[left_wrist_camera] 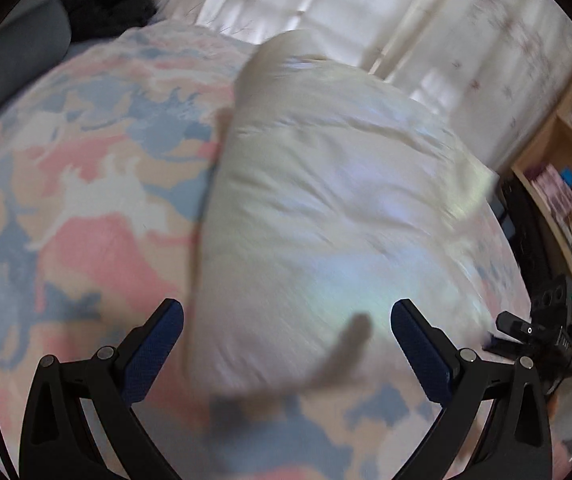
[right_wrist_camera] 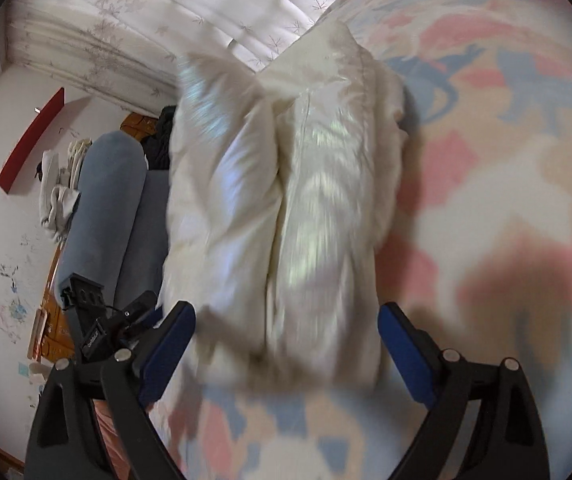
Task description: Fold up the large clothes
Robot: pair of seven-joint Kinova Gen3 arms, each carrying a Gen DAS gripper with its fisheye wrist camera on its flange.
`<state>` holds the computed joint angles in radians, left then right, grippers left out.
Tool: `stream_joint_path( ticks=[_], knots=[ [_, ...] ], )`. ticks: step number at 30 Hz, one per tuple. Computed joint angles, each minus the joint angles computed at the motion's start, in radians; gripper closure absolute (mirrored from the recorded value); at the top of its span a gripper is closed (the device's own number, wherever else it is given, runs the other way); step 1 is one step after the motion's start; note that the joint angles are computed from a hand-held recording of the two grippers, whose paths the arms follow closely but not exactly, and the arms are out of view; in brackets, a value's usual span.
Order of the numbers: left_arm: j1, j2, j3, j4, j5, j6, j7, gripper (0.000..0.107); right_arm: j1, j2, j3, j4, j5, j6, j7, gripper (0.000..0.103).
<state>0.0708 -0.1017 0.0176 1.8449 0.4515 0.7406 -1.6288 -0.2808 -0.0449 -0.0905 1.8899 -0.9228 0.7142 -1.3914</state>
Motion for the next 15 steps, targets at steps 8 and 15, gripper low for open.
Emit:
stream_joint_path(
  ticks=[8,15],
  knots=[
    [-0.161,-0.214,0.358,-0.072,-0.192,0.171,0.325,0.005,0.026,-0.277,-0.101,-0.036,0.285,0.182,-0.325,0.01],
    [-0.121,-0.364,0.576,-0.25,-0.377,0.405,0.61,0.005,0.001,-0.521,-0.175,-0.149,0.49,0.411,-0.599,0.01]
  ],
)
